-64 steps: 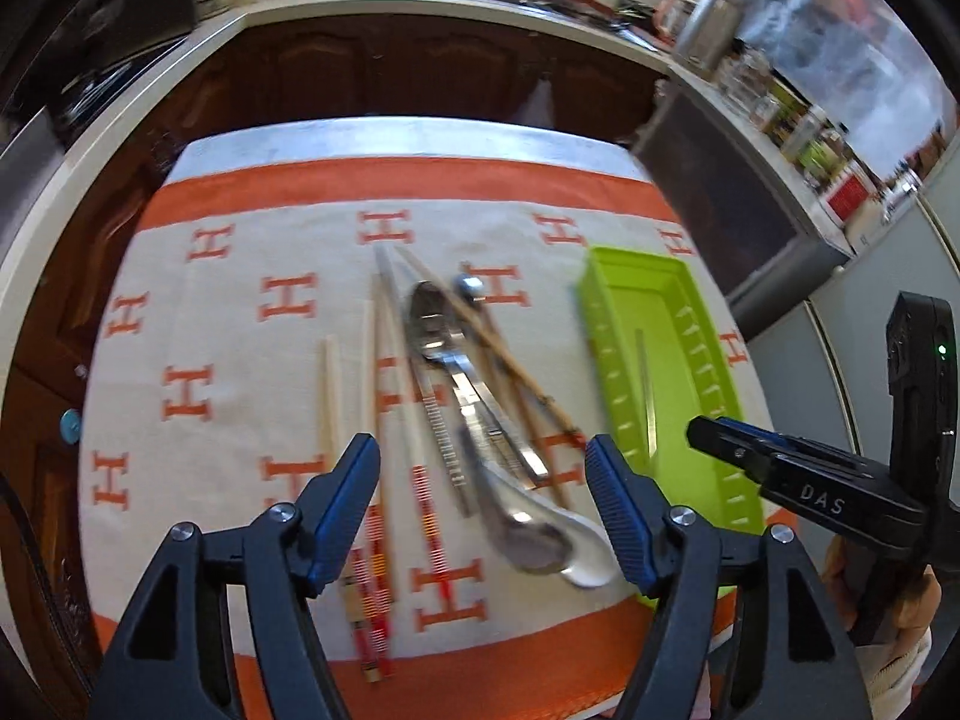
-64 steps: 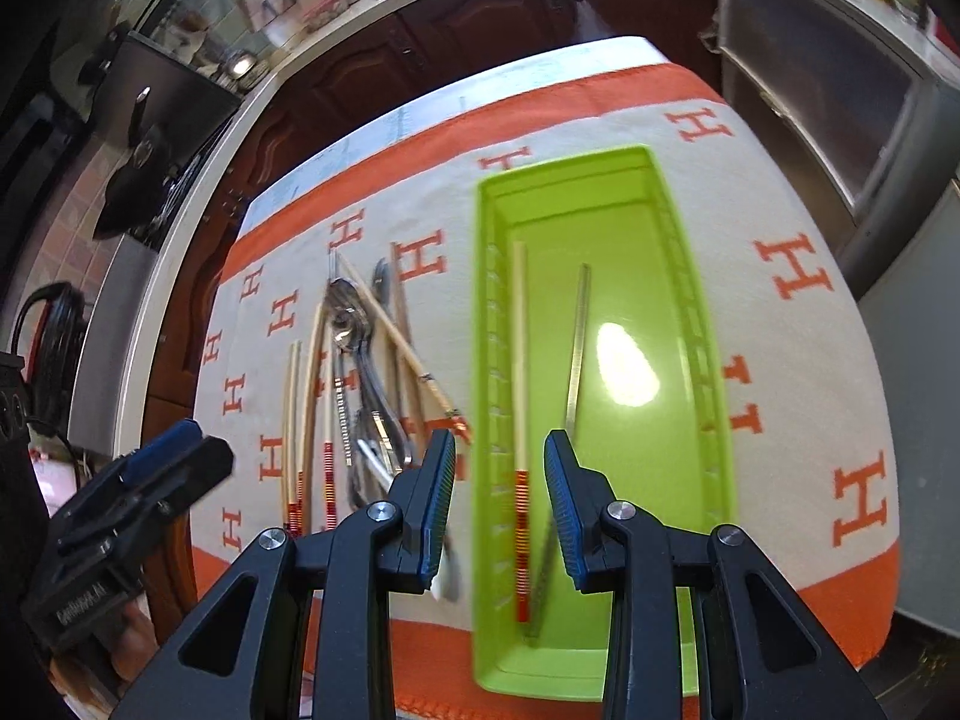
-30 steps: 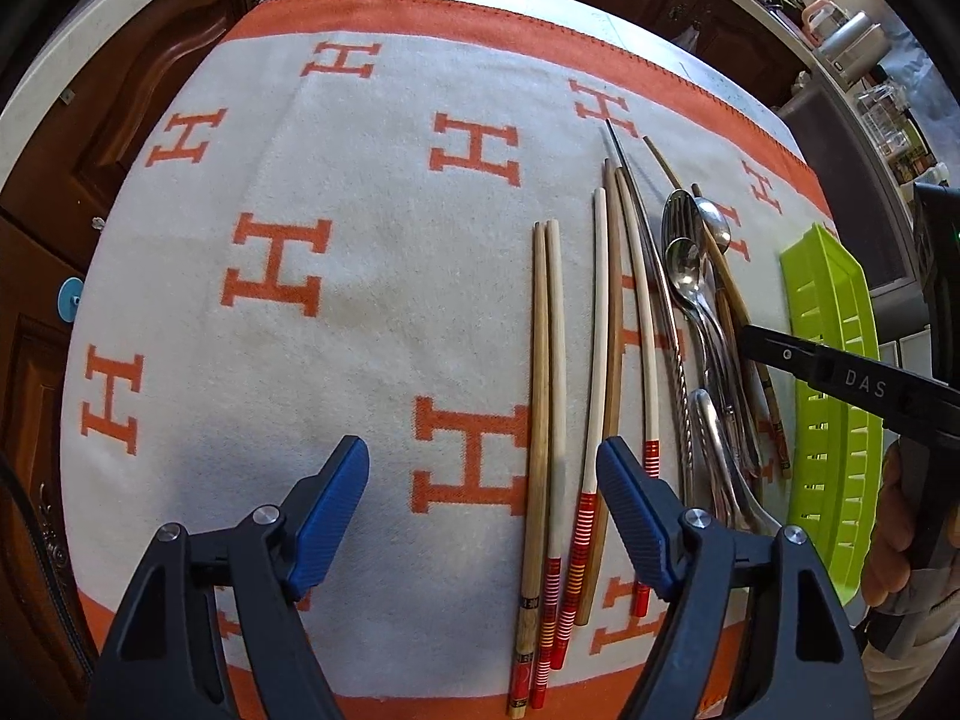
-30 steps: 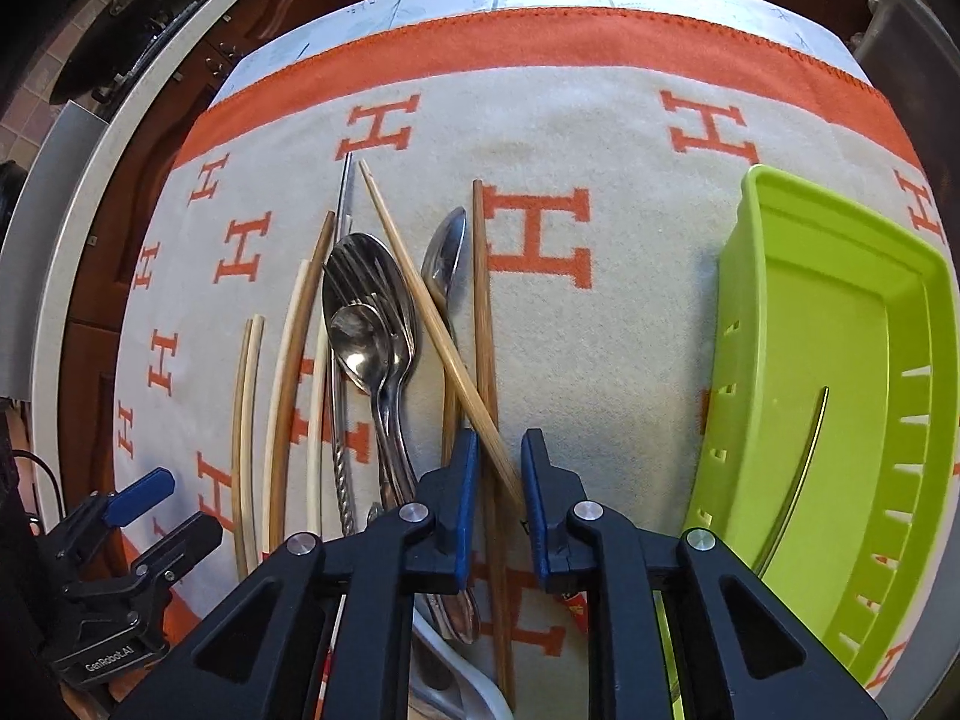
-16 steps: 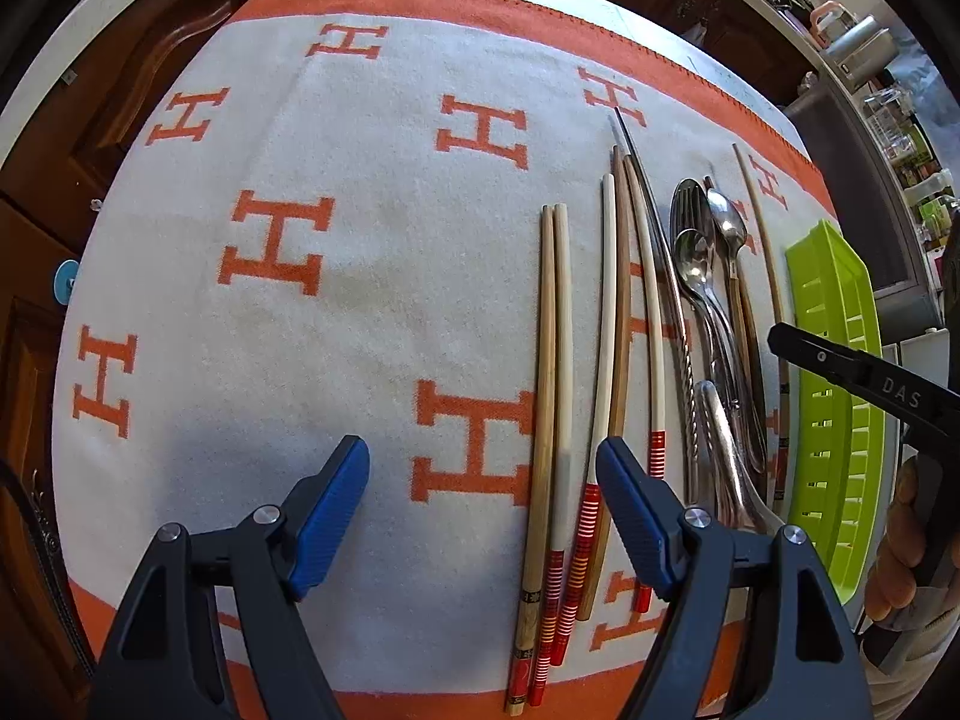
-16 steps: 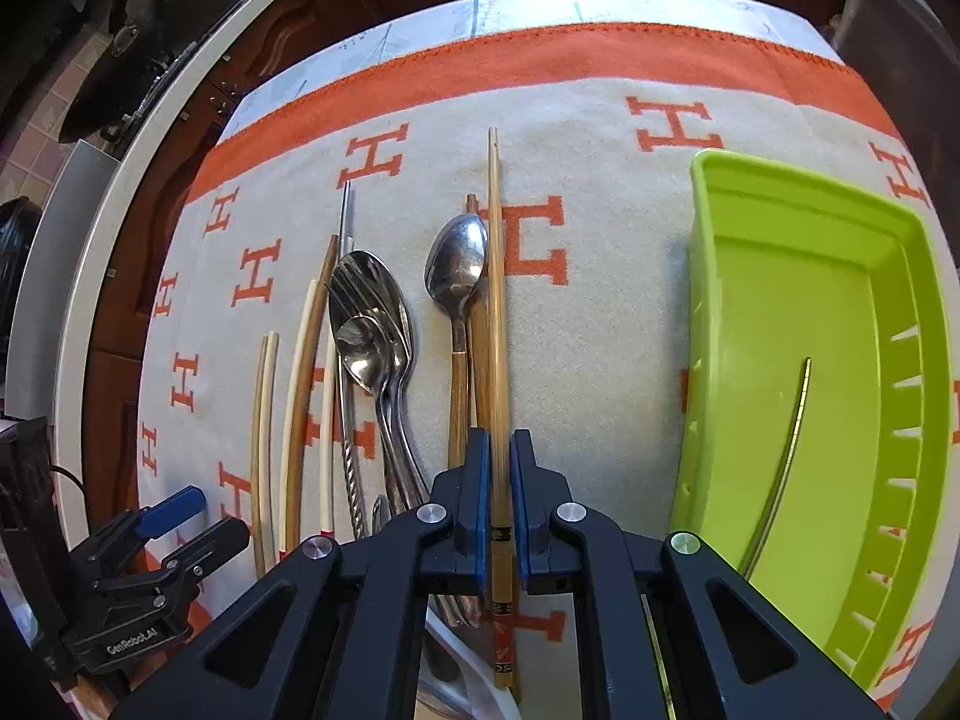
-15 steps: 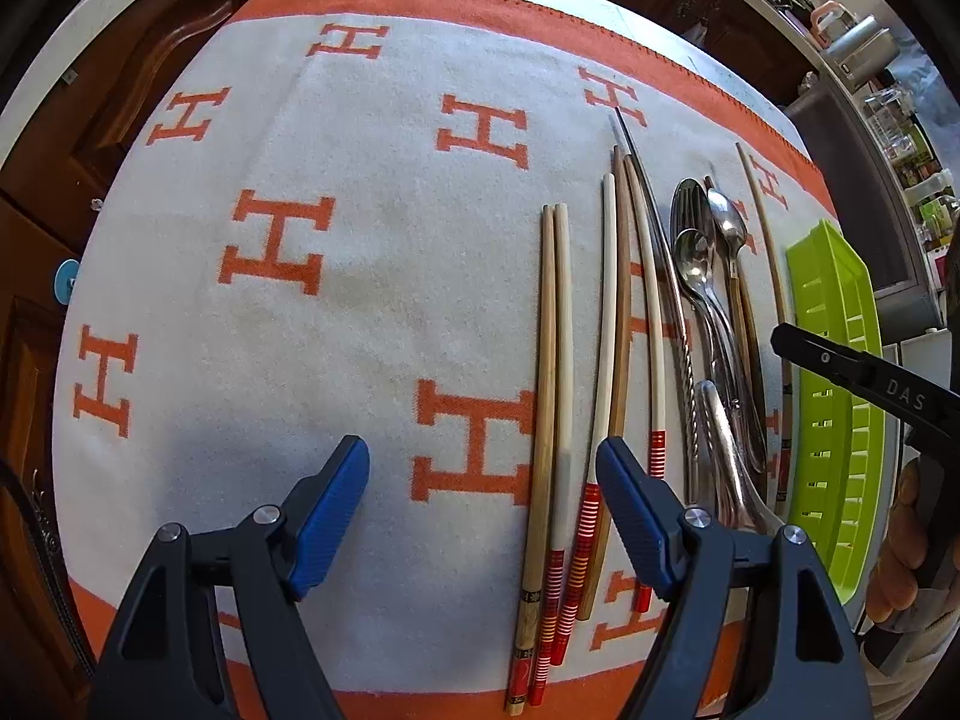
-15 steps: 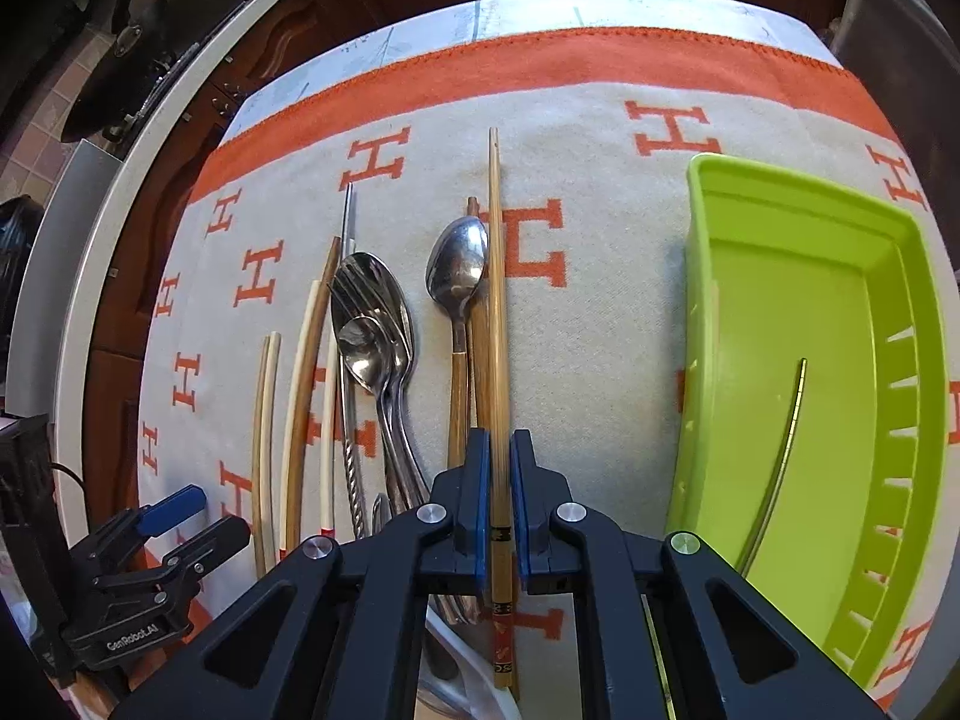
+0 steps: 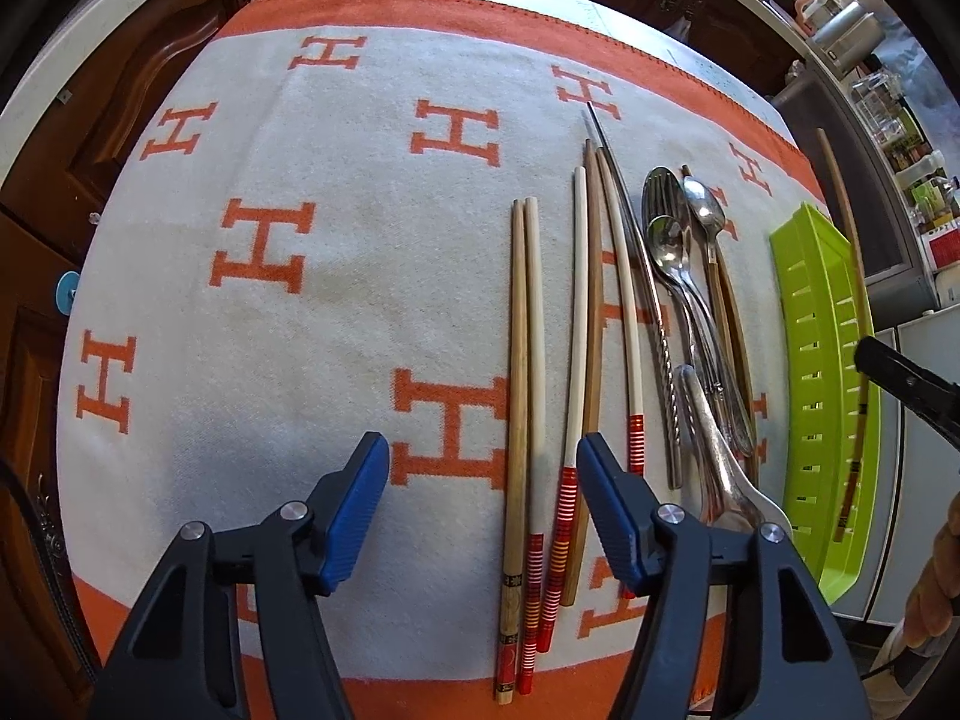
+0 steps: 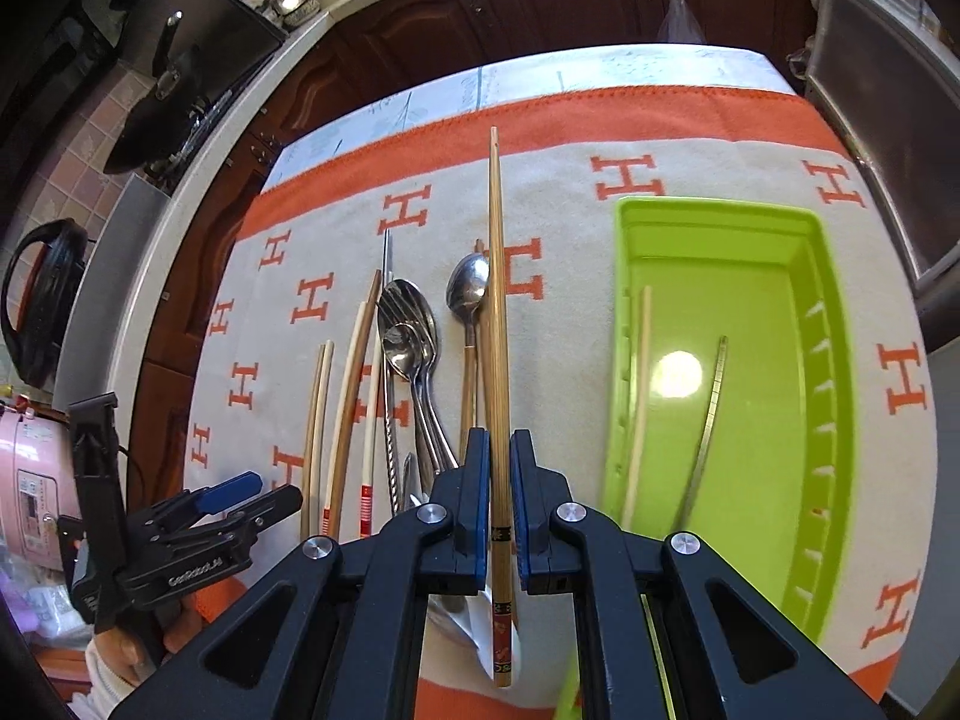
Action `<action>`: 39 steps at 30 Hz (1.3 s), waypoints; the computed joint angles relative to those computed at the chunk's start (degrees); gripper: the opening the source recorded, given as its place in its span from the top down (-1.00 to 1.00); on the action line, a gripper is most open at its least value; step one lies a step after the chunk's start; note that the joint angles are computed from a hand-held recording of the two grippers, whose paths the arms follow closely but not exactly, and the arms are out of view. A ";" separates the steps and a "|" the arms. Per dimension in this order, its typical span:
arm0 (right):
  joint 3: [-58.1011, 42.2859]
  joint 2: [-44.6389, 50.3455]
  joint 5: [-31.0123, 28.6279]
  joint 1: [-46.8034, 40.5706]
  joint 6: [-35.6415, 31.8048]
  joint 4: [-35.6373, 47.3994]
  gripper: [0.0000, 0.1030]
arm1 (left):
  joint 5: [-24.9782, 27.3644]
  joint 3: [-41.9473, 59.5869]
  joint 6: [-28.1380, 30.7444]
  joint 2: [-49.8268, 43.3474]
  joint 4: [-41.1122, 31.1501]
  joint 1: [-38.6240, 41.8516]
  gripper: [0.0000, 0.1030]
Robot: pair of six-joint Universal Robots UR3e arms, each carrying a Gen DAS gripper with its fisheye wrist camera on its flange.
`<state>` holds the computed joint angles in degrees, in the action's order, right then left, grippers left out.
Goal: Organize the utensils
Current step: 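Carry the chopstick with the right tool into the green tray and open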
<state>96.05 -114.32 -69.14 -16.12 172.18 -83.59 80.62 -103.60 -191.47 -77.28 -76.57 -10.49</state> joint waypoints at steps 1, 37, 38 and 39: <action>-0.57 -1.70 0.54 -2.39 -1.66 2.66 0.88 | 0.23 0.00 -0.05 0.07 0.07 -0.29 -0.21; -0.03 -10.05 0.28 -13.08 -10.58 15.90 0.79 | 2.20 1.45 -0.11 2.16 -3.11 -0.52 0.13; -0.46 -8.95 0.44 -10.79 -9.13 14.63 0.79 | 1.97 1.79 0.26 2.41 -3.52 -0.06 0.14; -0.89 -8.04 0.48 -9.10 -7.91 13.74 0.79 | 1.90 2.26 0.45 2.40 -3.77 0.17 0.14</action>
